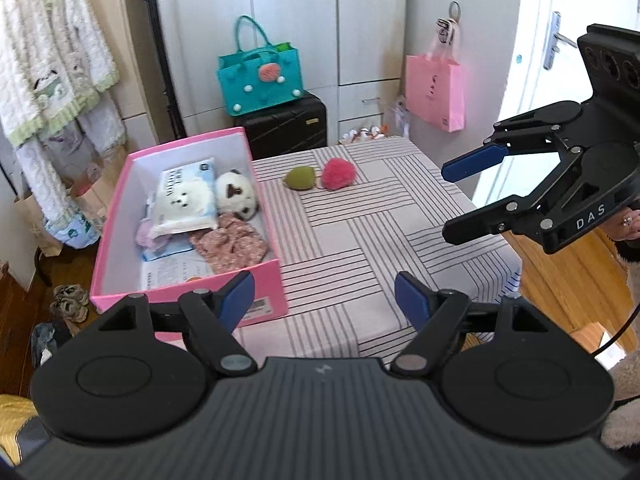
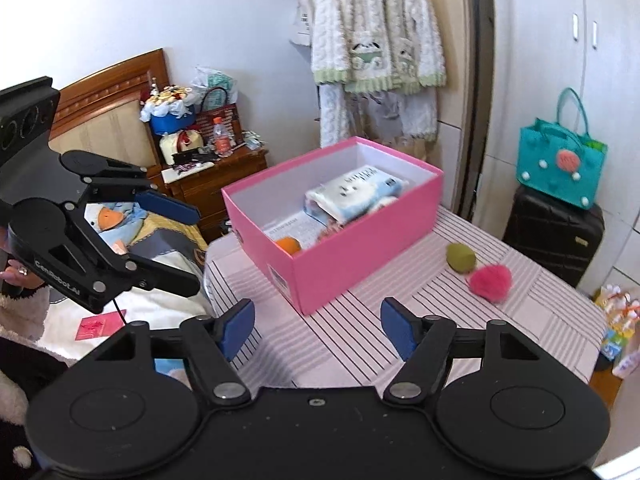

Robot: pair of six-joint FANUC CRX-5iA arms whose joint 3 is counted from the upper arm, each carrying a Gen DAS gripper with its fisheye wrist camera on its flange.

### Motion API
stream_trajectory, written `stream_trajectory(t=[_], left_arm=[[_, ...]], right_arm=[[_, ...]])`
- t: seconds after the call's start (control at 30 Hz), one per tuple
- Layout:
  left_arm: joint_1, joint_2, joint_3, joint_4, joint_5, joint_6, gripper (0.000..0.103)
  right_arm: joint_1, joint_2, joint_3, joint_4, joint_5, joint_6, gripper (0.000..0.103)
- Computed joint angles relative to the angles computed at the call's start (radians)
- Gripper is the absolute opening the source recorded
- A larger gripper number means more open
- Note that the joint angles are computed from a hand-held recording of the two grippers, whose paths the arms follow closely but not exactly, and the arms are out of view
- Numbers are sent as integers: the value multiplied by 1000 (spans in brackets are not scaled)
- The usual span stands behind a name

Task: Organize soft objects
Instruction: 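Withdraw the right gripper from the box toward the green sponge and pompom, then close the left gripper on the green sponge while the right gripper grasps the pink pompom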

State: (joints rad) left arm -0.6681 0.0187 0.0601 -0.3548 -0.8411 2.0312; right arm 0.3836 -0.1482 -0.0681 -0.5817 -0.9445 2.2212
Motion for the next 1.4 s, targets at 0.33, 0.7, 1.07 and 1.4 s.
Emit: stream_trajectory(t=[0.33,0.7,1.07,1.4], left_arm=[[-26,98,95,-60,68,35,86],[5,243,198,-53,237,26,98],[11,430,389,-186,212,198,100],[46,563,514,-182,169,266,98]], right_arm=[[-91,12,-35,-53,83,96,81],[-255,123,17,-293,145,347,86],[-254,314,119,-264,241,357,86],[-226,497,262,-262,221,455,86]])
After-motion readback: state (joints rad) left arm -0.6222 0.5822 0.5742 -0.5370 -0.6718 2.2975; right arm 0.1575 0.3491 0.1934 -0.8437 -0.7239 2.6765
